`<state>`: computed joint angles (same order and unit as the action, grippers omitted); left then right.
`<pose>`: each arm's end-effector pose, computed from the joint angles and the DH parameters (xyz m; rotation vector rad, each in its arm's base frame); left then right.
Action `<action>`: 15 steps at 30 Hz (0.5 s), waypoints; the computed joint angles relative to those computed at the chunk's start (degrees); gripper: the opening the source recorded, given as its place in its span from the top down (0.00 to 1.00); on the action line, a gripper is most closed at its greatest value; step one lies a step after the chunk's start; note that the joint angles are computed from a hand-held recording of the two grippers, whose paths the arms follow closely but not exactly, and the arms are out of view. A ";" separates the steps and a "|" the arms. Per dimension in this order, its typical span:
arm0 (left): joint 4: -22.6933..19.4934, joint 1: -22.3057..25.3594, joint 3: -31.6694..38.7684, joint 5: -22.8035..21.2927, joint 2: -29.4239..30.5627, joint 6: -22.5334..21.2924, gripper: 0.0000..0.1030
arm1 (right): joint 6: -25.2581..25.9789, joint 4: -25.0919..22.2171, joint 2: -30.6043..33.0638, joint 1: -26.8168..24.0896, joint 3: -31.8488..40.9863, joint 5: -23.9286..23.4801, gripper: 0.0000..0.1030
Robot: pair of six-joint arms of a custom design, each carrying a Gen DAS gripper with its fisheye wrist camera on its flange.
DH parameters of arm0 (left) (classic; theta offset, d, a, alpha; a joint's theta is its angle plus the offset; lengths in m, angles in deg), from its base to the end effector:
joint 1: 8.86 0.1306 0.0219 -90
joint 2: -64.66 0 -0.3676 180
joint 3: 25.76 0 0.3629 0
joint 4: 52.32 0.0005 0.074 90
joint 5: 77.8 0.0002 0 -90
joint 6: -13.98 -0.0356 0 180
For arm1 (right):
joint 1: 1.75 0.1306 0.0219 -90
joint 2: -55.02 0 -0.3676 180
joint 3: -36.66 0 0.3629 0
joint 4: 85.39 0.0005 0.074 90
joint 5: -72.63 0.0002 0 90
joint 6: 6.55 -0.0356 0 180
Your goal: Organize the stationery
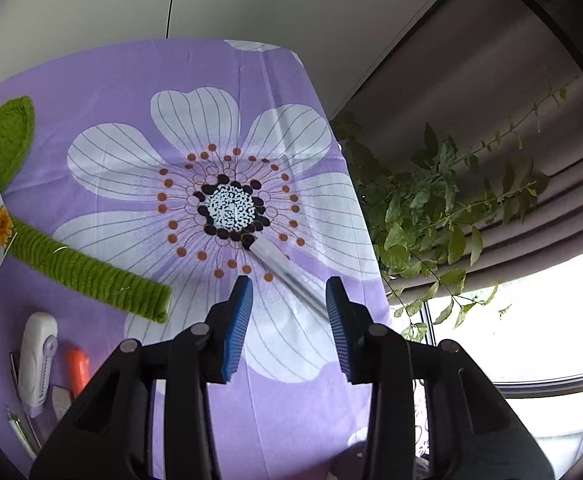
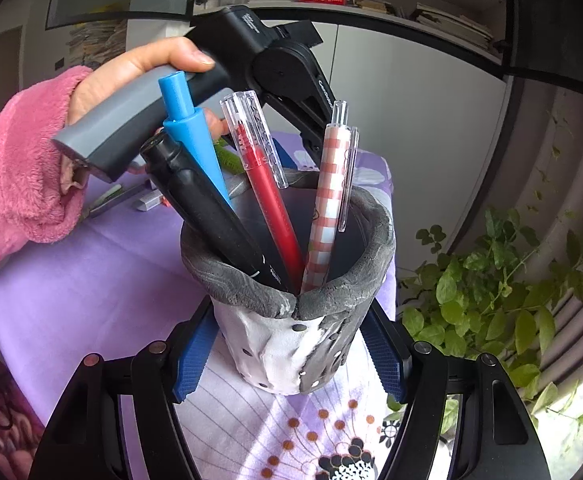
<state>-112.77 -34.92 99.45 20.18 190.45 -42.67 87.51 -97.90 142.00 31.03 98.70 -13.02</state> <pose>0.5838 -0.2915 0.3294 -0.1242 2.7220 -0.5138 0.3535 0.2238 0.2779 -0.6645 2.1276 0.1909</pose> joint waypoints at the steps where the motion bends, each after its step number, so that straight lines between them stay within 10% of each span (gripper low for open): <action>1: -0.58 -0.02 1.26 0.04 0.89 0.49 0.65 | -0.32 -0.41 -0.33 0.02 -0.16 0.75 0.30; 10: -5.41 0.03 8.25 -2.08 6.29 3.54 0.68 | -2.50 -0.53 -2.96 -0.45 -2.58 1.35 0.30; 15: -11.49 -0.66 13.93 -5.66 9.33 1.37 0.86 | -2.69 0.52 -2.66 -0.65 -2.82 0.55 0.30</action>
